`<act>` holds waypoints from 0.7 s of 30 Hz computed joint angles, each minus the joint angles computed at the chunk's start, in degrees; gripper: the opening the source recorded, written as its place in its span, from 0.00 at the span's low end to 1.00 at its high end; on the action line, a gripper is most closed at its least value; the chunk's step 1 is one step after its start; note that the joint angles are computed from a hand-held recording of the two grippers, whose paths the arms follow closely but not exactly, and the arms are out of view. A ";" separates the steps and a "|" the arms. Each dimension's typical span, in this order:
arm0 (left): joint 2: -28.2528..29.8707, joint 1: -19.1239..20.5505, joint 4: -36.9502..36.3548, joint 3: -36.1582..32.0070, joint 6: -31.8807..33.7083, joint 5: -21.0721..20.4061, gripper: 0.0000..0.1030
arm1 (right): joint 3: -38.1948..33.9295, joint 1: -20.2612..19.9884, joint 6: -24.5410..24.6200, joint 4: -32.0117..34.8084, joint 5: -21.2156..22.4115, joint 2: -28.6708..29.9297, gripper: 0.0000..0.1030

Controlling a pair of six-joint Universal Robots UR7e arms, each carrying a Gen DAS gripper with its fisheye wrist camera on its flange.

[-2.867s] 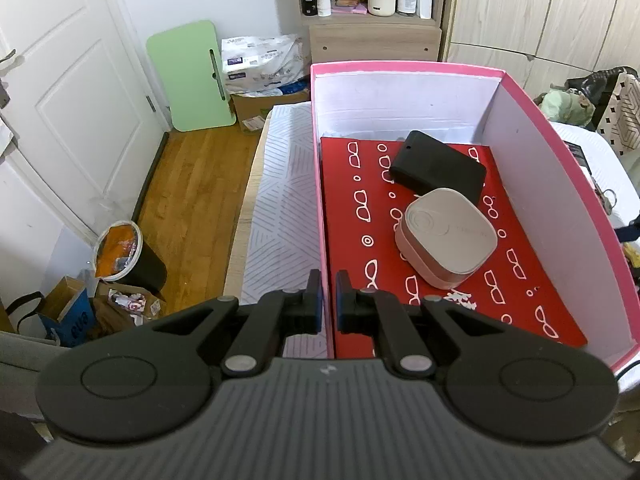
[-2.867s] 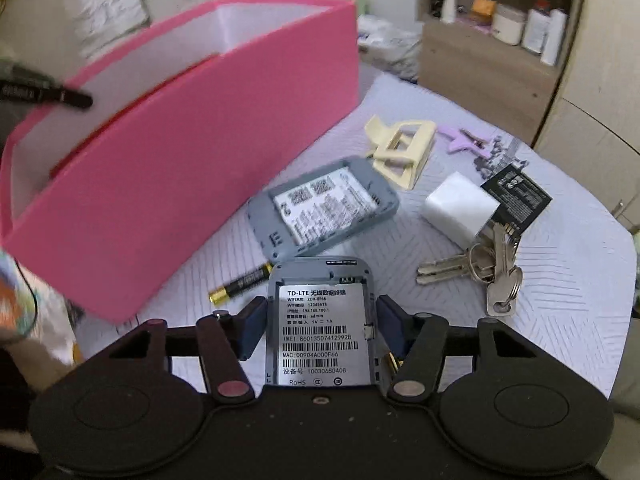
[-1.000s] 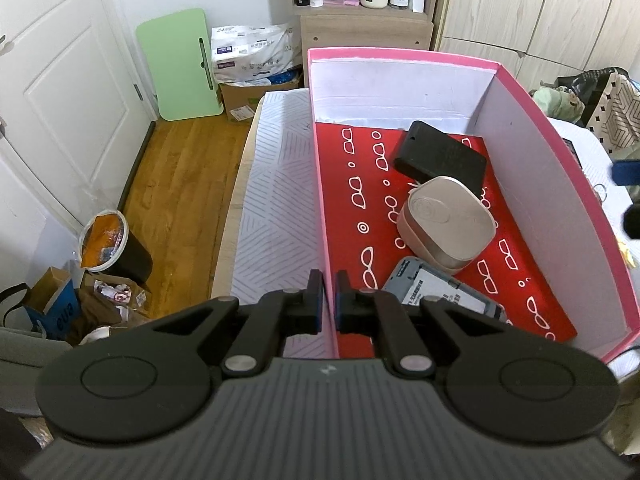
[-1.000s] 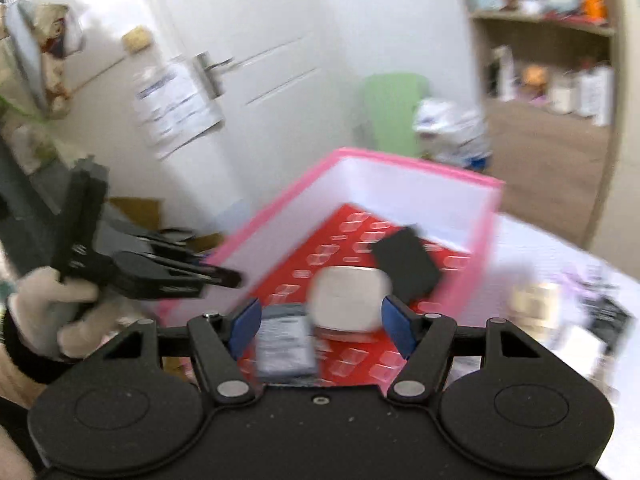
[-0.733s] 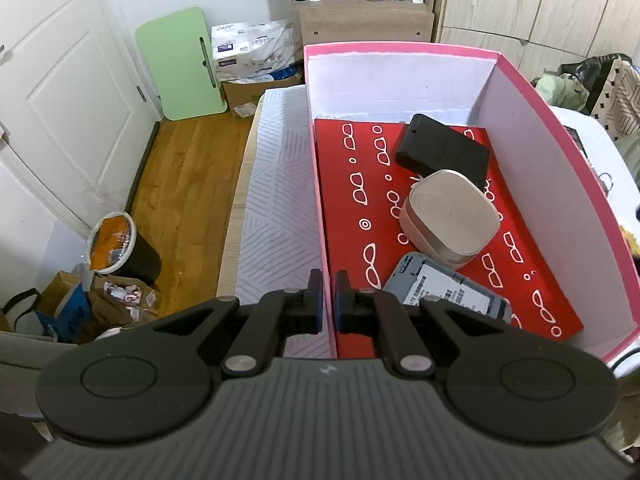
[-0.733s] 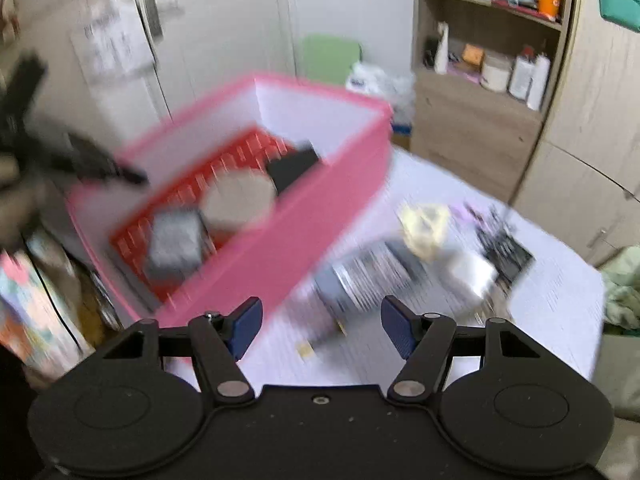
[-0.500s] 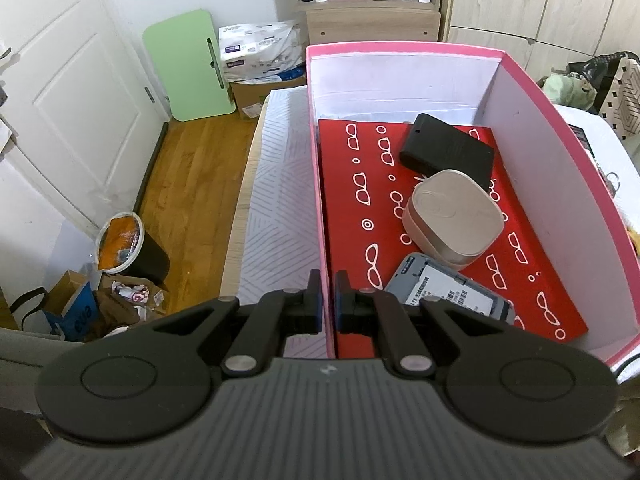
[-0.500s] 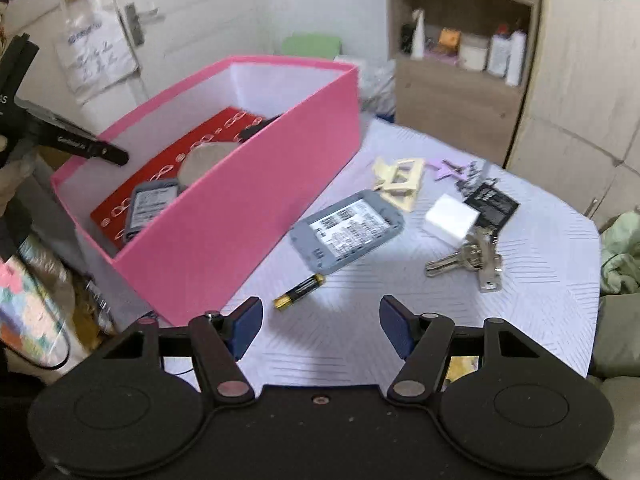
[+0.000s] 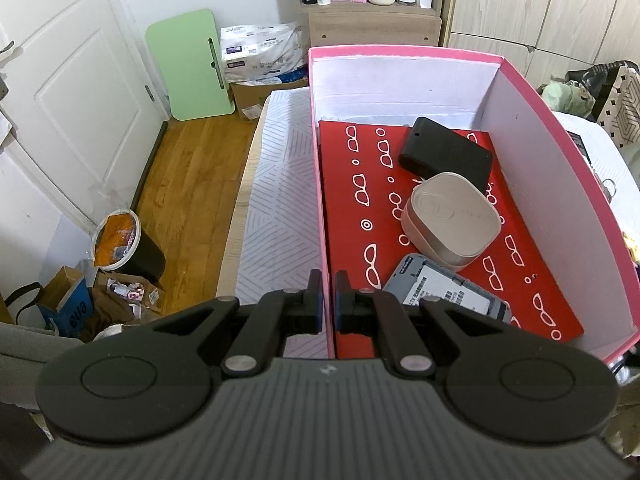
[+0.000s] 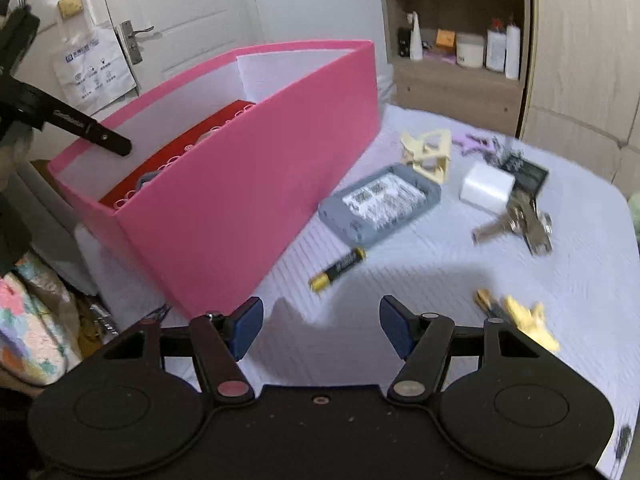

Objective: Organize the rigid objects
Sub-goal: 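Grasp the AA battery on the table with the right gripper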

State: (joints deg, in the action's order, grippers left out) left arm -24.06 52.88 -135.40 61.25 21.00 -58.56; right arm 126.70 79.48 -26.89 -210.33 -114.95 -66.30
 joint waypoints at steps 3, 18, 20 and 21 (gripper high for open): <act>-0.13 0.05 -0.45 0.30 0.10 -0.13 0.05 | -2.35 -0.43 1.23 0.00 -0.09 1.68 0.67; -0.29 0.25 -0.13 0.24 -0.05 -0.96 0.05 | -2.34 -1.74 6.71 3.94 0.73 -1.32 0.11; -0.32 0.23 -0.57 0.46 0.22 -0.76 0.05 | -2.37 -1.05 6.45 3.59 0.58 -1.95 0.11; -0.33 0.24 -0.63 0.50 0.23 -0.77 0.05 | -2.44 -0.47 5.95 3.18 0.56 -2.36 0.11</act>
State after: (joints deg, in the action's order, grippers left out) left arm -24.39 53.11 -136.03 61.75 21.23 -59.33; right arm 124.25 79.01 -20.93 -207.15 -114.39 -68.66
